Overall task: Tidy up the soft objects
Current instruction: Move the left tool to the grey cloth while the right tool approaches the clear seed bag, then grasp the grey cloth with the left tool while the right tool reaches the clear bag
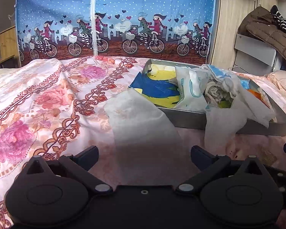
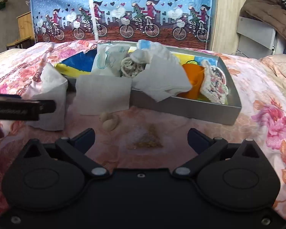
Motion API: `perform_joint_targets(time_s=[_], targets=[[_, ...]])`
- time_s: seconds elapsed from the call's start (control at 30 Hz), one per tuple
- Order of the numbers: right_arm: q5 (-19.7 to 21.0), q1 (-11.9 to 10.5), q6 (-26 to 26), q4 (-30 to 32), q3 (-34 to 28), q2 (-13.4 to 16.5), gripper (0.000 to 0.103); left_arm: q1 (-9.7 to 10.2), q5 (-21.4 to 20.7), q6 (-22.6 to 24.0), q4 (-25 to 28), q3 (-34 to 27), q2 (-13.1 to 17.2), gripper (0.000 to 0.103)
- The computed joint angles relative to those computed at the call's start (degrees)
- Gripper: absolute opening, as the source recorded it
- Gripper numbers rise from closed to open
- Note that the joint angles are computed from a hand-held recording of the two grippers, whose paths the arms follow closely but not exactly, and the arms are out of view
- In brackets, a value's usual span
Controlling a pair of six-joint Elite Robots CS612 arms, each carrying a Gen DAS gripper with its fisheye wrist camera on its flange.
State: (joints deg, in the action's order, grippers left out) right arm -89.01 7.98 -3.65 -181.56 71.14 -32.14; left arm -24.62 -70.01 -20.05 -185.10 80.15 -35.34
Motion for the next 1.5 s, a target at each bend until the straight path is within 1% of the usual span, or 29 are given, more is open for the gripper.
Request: perform_joint_targets(time_s=[0.07, 0.1, 0.17, 0.23, 0.27, 0.33, 0.37, 0.4, 0.43, 0.47, 0.53, 0.57, 0.6, 0.63, 0.67, 0.7, 0.8, 0.87, 0.93, 1.17, 1.4, 1.5], targets=[[0.4, 0.1, -0.3, 0.5, -0.8, 0.6, 0.102, 0.24, -1.4, -0.1, 1.3, -1.1, 0.5, 0.102], [0.7, 0.1, -0.2, 0.7, -1.1, 0.8, 0.101, 0.36, -2.3, 0.0, 2.2, -1.5, 0.6, 0.099], [1.3, 0.1, 0.2, 1.2, -1.3, 1.0, 0.093, 0.52, -4.1, 0.4, 2.5, -1.4, 0.8, 0.092], [1.6, 0.1, 0.5, 1.4, -1.5, 1.2, 0.091, 0.36, -4.2, 1.4, 1.7, -1.2, 0.9, 0.083], [1.8, 0.0, 0.7, 1.2, -1.4, 1.2, 0.087, 0.37, -4.7, 1.9, 1.6, -1.2, 0.9, 0.079], [1.9, 0.0, 1.1, 1.0, -1.4, 1.1, 0.082, 0.38, -5.7, 2.2, 1.3, -1.0, 0.8, 0.062], [1.9, -0.1, 1.4, 1.0, -1.5, 1.2, 0.079, 0.4, -6.2, 2.4, 1.2, -0.9, 0.8, 0.057], [2.0, -0.1, 1.8, 1.0, -1.4, 1.1, 0.077, 0.42, -6.8, 2.6, 1.0, -0.8, 0.8, 0.049], [1.9, -0.2, 2.1, 1.0, -1.4, 1.1, 0.072, 0.42, -7.2, 2.8, 1.0, -0.9, 0.8, 0.043], [1.9, -0.2, 2.4, 1.2, -1.4, 1.1, 0.068, 0.4, -7.4, 2.9, 1.0, -0.8, 0.8, 0.04], [2.1, -0.2, 2.6, 1.4, -1.0, 0.8, 0.063, 0.44, -8.0, 2.6, 0.7, -0.7, 0.7, 0.026], [2.2, -0.3, 2.5, 1.4, -0.7, 0.7, 0.059, 0.47, -8.3, 2.1, 0.6, -0.5, 0.6, 0.022], [2.4, -0.2, 2.5, 1.5, -0.5, 0.6, 0.056, 0.44, -8.4, 1.6, 0.6, -0.1, 0.4, 0.015], [2.3, -0.2, 2.4, 1.9, -0.4, 0.4, 0.052, 0.34, -8.3, 1.2, 0.7, 0.4, 0.1, 0.011], [2.3, -0.2, 2.2, 2.2, -0.4, 0.4, 0.048, 0.23, -8.1, 1.1, 0.7, 1.0, -0.3, 0.009], [2.2, -0.2, 2.0, 2.1, 0.0, 0.1, 0.047, 0.13, -8.2, 1.2, 0.8, 1.6, -0.7, 0.006], [2.6, -0.2, 2.3, 2.5, 0.3, -0.2, 0.042, -0.23, -8.4, 1.8, 1.3, 3.7, -2.1, 0.003], [2.8, -0.2, 2.3, 2.7, 0.6, -0.4, 0.036, -0.6, -8.4, 2.1, 1.8, 4.7, -2.9, 0.003], [2.6, -0.1, 1.6, 2.8, 1.0, -0.7, 0.033, -0.95, -8.7, 1.4, 2.4, 5.7, -3.7, 0.002], [2.5, 0.1, 0.0, 2.1, 2.9, -2.0, 0.031, -2.14, -9.5, -0.5, 2.9, 9.0, -6.2, 0.0], [3.2, -0.2, -0.2, 0.3, 6.5, -4.6, 0.031, -3.47, -7.9, 0.2, 2.0, 11.5, -7.6, 0.0], [3.8, -0.5, 0.2, -0.1, 7.3, -5.3, 0.031, -3.85, -7.0, 1.2, 1.4, 12.2, -7.9, 0.0]])
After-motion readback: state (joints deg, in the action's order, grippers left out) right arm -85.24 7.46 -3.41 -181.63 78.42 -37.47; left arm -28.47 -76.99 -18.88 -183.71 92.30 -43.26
